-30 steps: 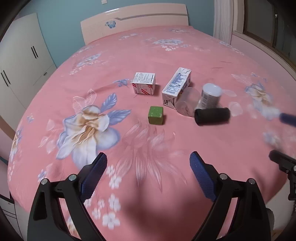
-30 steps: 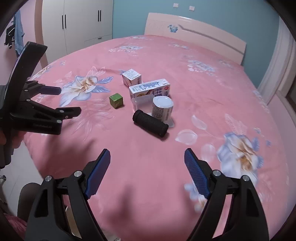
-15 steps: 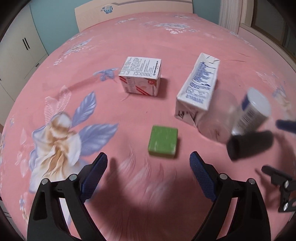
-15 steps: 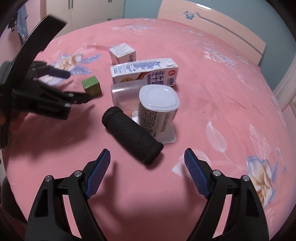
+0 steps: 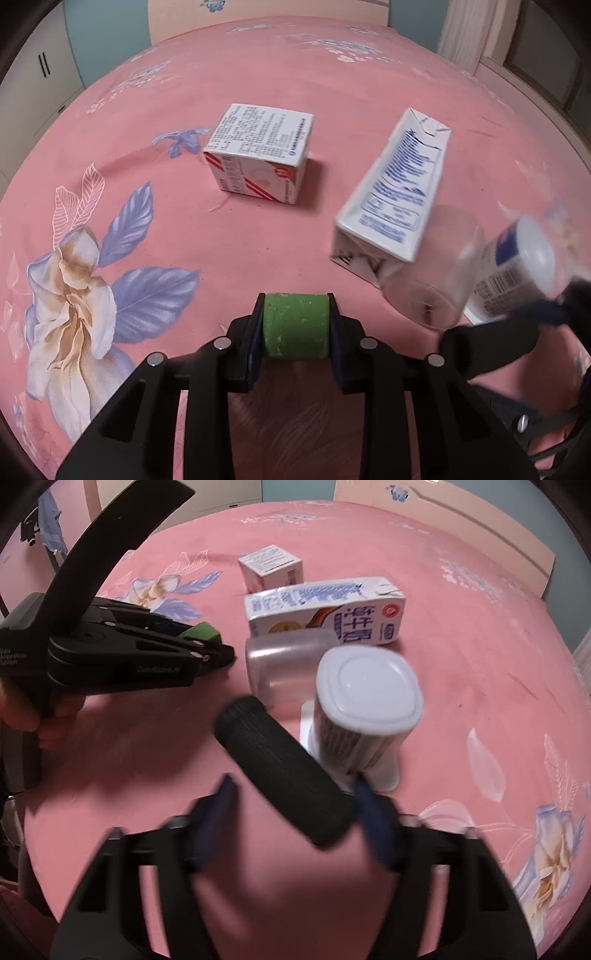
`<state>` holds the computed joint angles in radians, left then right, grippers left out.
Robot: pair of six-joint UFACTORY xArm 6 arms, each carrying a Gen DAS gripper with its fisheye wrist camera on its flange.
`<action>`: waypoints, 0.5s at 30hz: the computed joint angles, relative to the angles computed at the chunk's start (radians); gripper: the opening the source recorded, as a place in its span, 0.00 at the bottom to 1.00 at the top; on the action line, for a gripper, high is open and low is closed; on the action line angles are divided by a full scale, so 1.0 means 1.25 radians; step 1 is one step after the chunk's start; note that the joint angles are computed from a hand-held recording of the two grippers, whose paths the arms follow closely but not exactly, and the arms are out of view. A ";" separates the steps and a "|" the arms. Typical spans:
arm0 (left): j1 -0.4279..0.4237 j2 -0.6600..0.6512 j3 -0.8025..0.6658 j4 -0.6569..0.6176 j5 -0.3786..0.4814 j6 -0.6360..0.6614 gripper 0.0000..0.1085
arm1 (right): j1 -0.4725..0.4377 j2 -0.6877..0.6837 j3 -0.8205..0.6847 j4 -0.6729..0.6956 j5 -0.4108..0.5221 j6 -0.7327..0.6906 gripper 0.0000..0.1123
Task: Collect trash
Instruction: 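Grasp the green block with left tool while right tool grasps black foam tube, then carry the green block with left tool while right tool carries foam tube to bin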
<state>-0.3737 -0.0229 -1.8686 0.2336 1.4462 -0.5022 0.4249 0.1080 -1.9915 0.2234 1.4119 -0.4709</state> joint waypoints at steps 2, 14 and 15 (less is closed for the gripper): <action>-0.005 0.003 -0.003 0.006 0.003 0.004 0.30 | 0.006 -0.009 0.008 -0.007 0.002 0.008 0.44; -0.061 -0.067 0.008 0.040 0.064 -0.029 0.30 | 0.038 -0.107 0.067 -0.016 -0.016 0.040 0.42; -0.068 -0.072 0.004 0.049 0.071 -0.030 0.30 | 0.041 -0.113 0.066 -0.018 -0.015 0.041 0.42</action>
